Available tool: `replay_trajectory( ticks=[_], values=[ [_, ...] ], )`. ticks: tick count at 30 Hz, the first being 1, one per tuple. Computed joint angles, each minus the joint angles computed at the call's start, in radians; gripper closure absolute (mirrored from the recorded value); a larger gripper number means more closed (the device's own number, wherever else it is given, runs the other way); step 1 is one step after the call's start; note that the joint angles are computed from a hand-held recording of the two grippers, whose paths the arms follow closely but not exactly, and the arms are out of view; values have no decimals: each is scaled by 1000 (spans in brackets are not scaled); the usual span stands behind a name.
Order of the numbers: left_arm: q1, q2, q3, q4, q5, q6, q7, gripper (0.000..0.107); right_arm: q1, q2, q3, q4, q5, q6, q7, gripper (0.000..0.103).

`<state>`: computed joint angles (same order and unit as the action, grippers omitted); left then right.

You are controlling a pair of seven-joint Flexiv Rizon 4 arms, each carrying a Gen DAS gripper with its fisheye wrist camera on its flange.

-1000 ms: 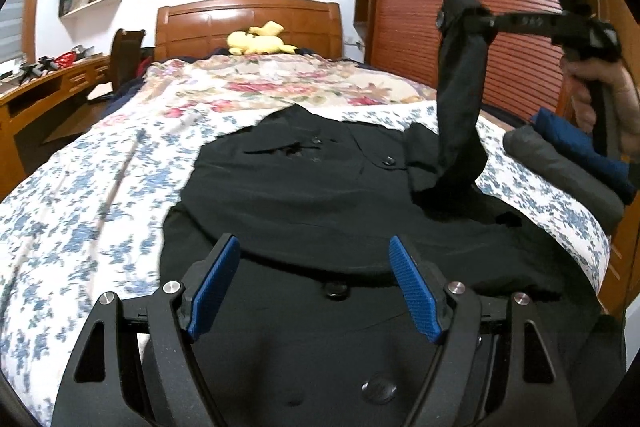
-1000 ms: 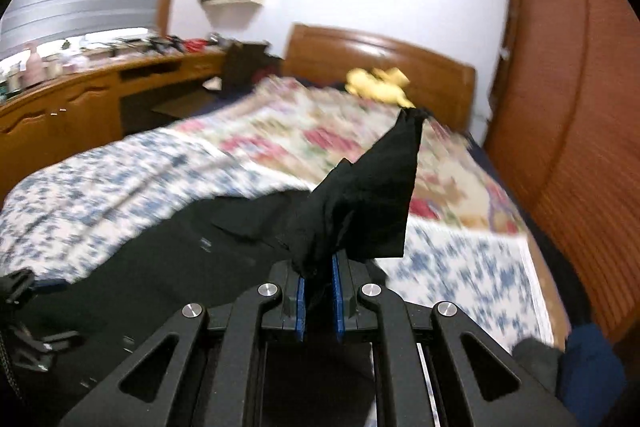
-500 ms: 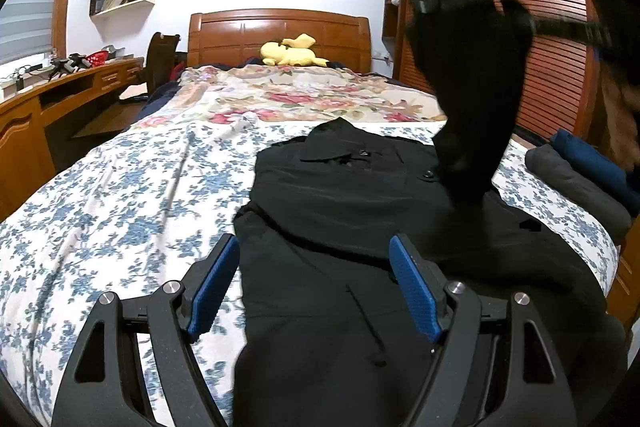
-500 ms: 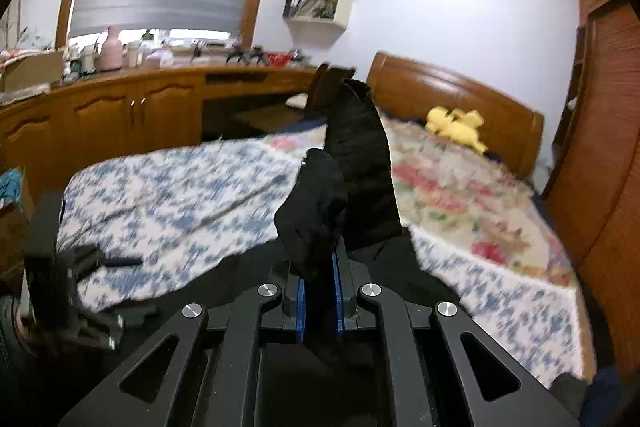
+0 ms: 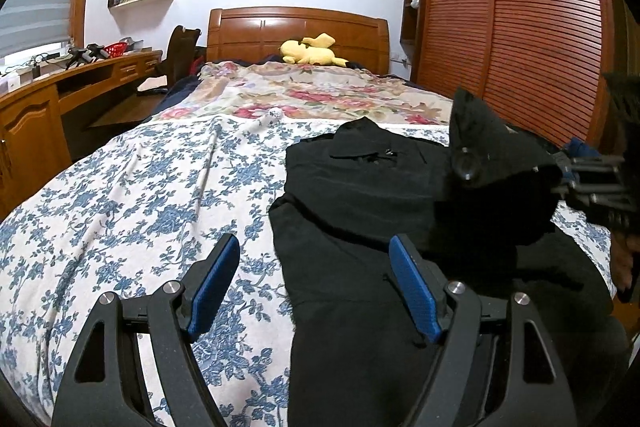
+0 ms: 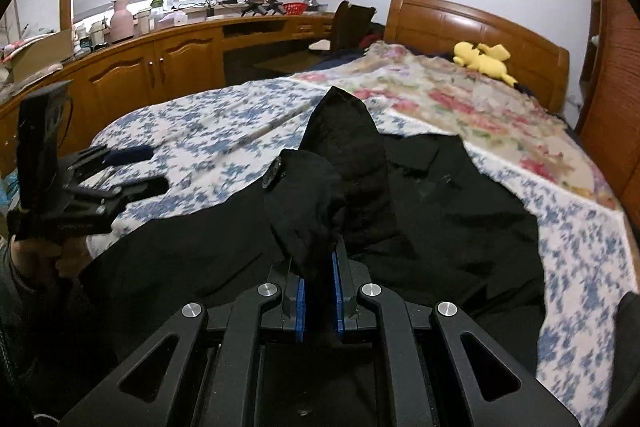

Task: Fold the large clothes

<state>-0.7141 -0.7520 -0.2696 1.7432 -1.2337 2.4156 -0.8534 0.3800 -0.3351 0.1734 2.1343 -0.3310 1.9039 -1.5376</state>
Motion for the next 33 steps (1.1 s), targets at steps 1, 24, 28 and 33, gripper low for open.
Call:
replay_trajectory(
  ticks=[1,24,28,33],
  values=[
    [0,1,0,4,0,2,-2,29,-20,-5,21,-1,-11,-6,9,92],
    [-2,37,27,85,17,-16,-58,29,-51,-34,45,-47,-36,-100,68,53],
    [-3,30,21,72,-3,-17,-35,29,-23,-84,32,-98,-23,-132,87,53],
    [-2,22,11,54,-24,-17,-6,29,-35,-141,92,-144,-24,-179,93,53]
  ],
)
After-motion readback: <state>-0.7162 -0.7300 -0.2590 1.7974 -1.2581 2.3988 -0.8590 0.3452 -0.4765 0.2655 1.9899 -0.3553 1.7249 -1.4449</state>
